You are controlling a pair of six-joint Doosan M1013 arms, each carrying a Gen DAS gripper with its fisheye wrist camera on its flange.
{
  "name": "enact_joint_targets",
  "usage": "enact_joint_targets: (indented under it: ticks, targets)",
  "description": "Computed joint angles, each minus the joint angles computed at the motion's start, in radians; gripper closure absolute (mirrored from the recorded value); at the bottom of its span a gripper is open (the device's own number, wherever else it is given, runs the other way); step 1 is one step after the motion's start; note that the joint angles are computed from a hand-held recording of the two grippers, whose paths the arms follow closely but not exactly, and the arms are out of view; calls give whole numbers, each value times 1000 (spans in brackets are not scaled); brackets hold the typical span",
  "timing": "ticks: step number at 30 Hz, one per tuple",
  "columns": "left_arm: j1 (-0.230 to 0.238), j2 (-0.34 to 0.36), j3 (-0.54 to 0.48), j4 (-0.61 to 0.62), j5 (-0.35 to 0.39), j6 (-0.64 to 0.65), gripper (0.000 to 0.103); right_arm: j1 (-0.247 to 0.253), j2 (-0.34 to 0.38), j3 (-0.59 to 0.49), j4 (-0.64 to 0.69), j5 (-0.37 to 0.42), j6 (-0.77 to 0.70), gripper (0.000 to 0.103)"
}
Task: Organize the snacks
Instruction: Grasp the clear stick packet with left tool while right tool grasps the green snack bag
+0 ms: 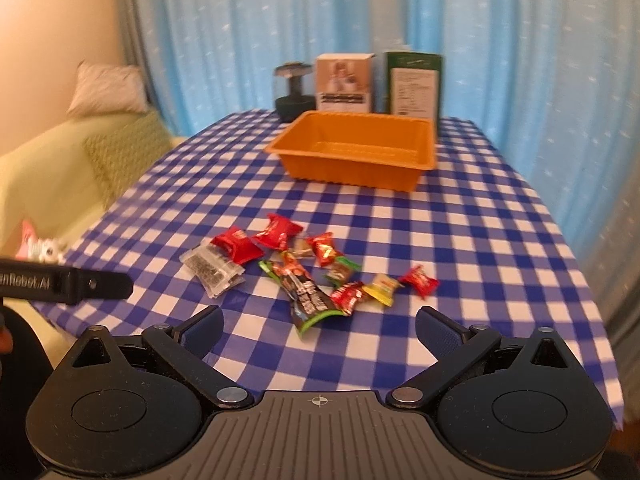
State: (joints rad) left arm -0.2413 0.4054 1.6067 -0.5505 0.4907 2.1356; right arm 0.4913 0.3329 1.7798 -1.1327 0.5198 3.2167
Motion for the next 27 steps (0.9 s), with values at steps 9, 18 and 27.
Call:
enact_joint_targets:
  ticks: [9,18,27]
  targets:
    - [7,104,-101,16,56,-19,18,-94,93,-74,231,-178,-397,38]
    - [5,180,-173,15,97,-32,29,-151,171,-145,570,-230,-804,55]
    - [10,204,-193,-28,122,-25,31,-153,206,-196,687,-180,-929,72]
